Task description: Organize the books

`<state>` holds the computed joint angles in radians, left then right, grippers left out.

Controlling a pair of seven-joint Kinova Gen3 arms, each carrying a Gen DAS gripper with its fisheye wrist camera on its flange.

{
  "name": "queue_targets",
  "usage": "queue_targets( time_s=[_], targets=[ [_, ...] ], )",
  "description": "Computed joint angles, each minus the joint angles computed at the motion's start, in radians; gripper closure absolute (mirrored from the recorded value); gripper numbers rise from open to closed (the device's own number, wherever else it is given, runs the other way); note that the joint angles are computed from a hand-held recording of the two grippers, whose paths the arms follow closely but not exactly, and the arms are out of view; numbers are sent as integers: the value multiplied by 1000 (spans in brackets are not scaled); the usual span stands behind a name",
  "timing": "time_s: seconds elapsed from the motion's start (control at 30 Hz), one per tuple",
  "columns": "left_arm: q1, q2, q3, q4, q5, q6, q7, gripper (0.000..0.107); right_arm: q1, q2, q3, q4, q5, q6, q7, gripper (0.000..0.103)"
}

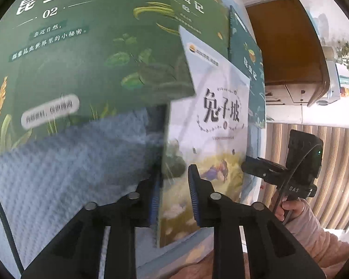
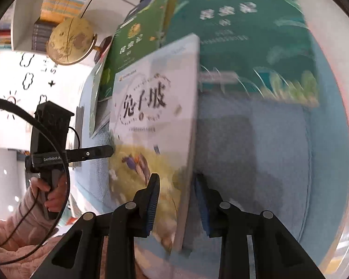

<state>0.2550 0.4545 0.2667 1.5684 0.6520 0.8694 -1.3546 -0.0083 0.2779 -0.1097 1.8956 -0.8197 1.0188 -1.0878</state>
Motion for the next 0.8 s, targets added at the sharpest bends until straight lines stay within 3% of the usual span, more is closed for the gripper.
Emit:
queue_targets(
  time_s=[0.1,0.23,0.43,0.67,0.8],
  targets=[
    [-49,5,25,45,79,-33,-74,90,7,37,-7,-30,-22,-3,18,76],
    [-100,-2,41,103,168,-40,-134,90,91,64,-2,-6,-93,59,115,82],
    [-13,-21,-16,48,47,-13,-30,90,126,100,4,-10,-136,114,187,83],
    [40,-14,-29,4,-45,-22,65,89,46,18,7,17,-92,-23,125,83],
    [63,-20,-30,0,-88,-47,115,89,40,2,8,35,-99,-52,96,83]
  ],
)
